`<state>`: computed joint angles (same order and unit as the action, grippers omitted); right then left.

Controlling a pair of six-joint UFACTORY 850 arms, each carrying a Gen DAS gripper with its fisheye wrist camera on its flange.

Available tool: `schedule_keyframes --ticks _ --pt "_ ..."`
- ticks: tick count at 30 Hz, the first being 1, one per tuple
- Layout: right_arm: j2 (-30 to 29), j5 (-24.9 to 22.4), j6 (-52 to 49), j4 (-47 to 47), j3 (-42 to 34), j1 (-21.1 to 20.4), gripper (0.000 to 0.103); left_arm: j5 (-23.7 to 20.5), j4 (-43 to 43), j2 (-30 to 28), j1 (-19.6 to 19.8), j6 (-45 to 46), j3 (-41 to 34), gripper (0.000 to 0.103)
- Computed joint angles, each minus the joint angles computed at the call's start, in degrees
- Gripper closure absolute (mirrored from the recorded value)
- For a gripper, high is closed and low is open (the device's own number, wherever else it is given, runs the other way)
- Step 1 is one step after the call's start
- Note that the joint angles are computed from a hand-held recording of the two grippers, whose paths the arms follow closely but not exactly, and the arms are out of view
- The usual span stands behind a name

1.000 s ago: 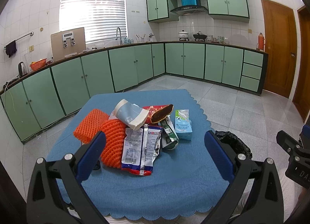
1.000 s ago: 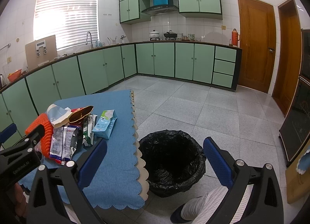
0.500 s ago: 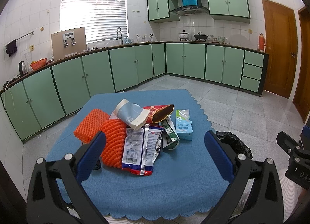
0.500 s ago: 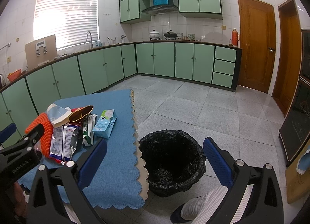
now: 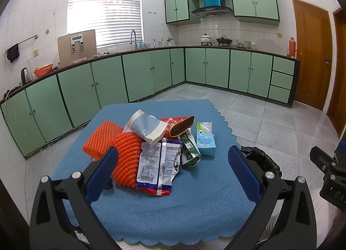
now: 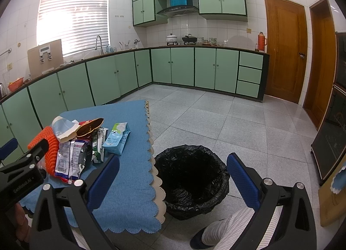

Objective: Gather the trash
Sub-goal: 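Move the right tool to the red paper cup while the left tool approaches the blue-white cup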

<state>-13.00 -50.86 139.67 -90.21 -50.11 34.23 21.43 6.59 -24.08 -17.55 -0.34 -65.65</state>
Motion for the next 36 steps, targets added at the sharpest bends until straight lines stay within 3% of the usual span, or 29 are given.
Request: schedule_keyframes --ticks 11,18,24,31,36 --pt "-1.0 2.8 -0.3 -0.9 -0.6 -2.0 0.009 -2.4 4.7 -2.3 1.9 -5.8 -2.7 0.005" --pt "-4.6 6.5 -2.6 -5.1 -5.0 -4.6 0.016 -3.3 -5.6 -6.3 3.9 4.4 -8.0 0.005" --pt "-8.8 11.9 -3.3 -9.8 -10.7 -7.2 0.023 -2.8 -6.1 -9.0 5.0 5.5 -11.4 0.005" --pt "-15.5 17.2 -5.4 -14.2 -19.8 -9.6 0.032 -6.7 -5.1 -14.2 5.8 2.9 -18.8 0.017" --pt "-20.2 23.6 -5.7 -17.3 -26.6 -11.8 0.041 -8.1 -5.9 -17.6 6.1 3.1 -23.7 0.019"
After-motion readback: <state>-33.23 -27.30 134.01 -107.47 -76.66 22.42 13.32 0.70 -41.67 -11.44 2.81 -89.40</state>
